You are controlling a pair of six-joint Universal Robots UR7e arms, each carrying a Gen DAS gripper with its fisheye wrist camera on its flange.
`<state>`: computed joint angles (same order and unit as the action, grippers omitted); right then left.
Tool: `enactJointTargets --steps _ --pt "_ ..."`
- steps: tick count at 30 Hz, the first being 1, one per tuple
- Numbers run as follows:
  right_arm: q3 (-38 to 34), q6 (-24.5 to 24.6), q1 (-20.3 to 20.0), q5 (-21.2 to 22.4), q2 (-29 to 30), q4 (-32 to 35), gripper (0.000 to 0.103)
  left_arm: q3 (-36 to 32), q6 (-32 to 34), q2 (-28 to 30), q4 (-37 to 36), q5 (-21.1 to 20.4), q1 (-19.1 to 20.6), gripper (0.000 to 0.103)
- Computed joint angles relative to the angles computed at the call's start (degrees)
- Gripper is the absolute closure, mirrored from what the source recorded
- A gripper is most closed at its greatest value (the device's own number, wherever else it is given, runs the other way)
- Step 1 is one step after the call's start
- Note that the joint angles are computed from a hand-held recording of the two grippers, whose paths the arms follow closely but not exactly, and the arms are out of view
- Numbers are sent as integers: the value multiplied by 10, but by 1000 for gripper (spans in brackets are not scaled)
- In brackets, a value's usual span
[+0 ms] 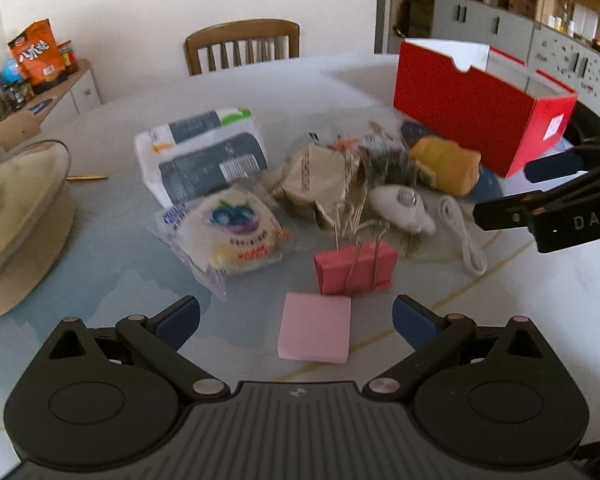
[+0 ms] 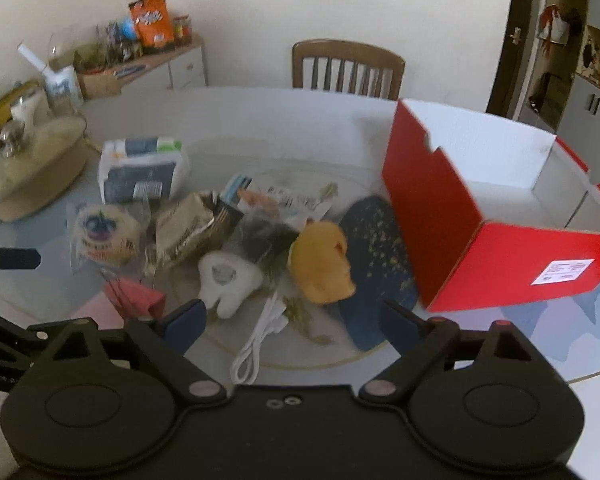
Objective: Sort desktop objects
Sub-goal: 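Move left gripper to the pink sticky-note pad while right gripper approaches the white USB cable, then close left gripper on the pink pad while right gripper closes on the white cable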
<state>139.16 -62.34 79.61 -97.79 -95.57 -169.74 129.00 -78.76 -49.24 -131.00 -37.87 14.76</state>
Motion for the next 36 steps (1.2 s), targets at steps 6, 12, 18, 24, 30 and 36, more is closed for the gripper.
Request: enactJointTargets --steps 6,12,18,24,30,36 --pt "3 -2 4 -26 31 -14 17 11 23 5 -30 -8 7 8" --pt "3 -6 6 -42 53 -21 27 19 42 7 -57 -18 11 23" --pt "2 -2 11 -59 73 -35 40 20 55 7 -76 -24 17 40" --pt "-1 11 12 -66 83 -35 53 22 65 8 -88 -24 18 53" --pt "-4 19 12 -64 85 -35 69 23 69 7 -95 -26 18 63" --pt "-10 34 13 -67 84 -26 93 26 65 3 -102 -32 17 63"
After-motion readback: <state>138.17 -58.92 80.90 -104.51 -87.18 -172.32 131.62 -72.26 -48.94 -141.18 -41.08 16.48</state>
